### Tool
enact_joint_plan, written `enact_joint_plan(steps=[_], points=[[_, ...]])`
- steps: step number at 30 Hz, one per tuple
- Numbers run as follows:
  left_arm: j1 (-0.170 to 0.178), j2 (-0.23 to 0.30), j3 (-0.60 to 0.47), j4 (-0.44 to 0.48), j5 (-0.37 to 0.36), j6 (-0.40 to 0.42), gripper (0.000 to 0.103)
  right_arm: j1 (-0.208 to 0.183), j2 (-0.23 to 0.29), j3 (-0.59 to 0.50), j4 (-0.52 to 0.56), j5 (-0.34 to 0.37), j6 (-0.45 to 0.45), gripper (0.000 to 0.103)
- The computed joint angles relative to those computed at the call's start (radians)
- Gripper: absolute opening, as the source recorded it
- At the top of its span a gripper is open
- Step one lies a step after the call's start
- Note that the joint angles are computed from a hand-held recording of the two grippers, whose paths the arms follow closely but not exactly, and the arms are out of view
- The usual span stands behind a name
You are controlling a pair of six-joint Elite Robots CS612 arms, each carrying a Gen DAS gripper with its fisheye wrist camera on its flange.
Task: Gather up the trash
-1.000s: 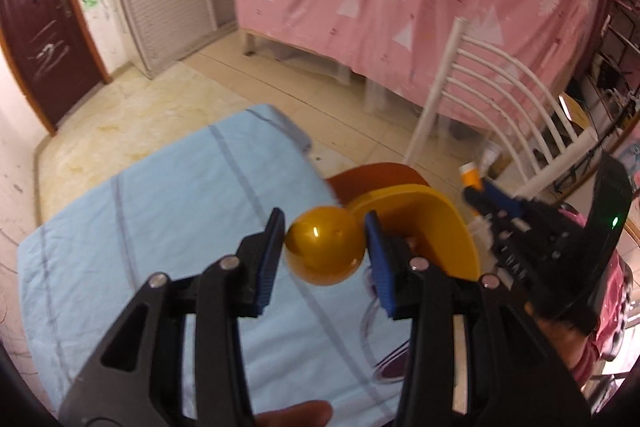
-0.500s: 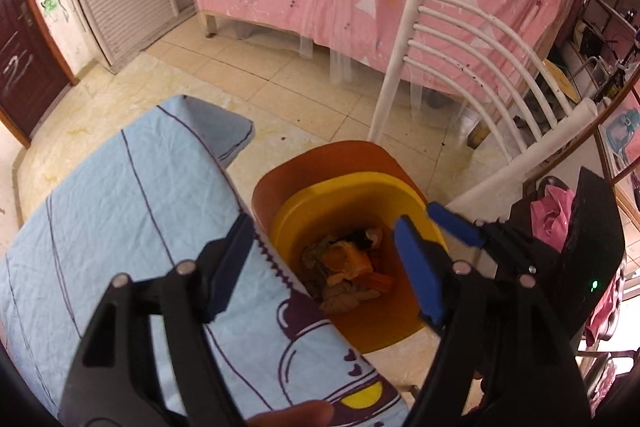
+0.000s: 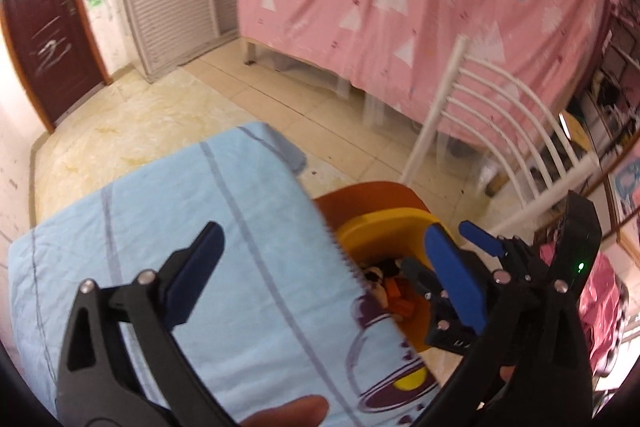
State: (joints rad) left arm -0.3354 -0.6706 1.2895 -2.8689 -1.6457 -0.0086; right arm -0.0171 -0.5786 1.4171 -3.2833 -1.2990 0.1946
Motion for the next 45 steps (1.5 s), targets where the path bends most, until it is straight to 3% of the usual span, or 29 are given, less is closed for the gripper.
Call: enact_joint_plan(steps=[9,12,22,34,45], points=[[0.084,-0.06,0.102,-0.139,0.047,-0.071,0.097,0.068,-0.013,-0.059,0.012,0.015,-0.097,0.091],[0.113,-0.086,0.164,-0.228,0.093,-0.075,0.097,0.093,-0.013,-0.079,0.025,0.029,-0.137,0.093],[0.191,-0.103,0.256,-0.355,0.148,-0.132,0.097,0.171,0.007,-0.146,0.078,0.007,-0.228,0.094],[0.239,-0.053,0.31,-0.474,0.256,-0.178,0.097,0.21,0.045,-0.197,0.122,0.001,-0.191,0.094],[0.257,-0.018,0.31,-0.459,0.252,-0.215,0.097,0.21,0.066,-0.209,0.124,0.015,-0.15,0.094]])
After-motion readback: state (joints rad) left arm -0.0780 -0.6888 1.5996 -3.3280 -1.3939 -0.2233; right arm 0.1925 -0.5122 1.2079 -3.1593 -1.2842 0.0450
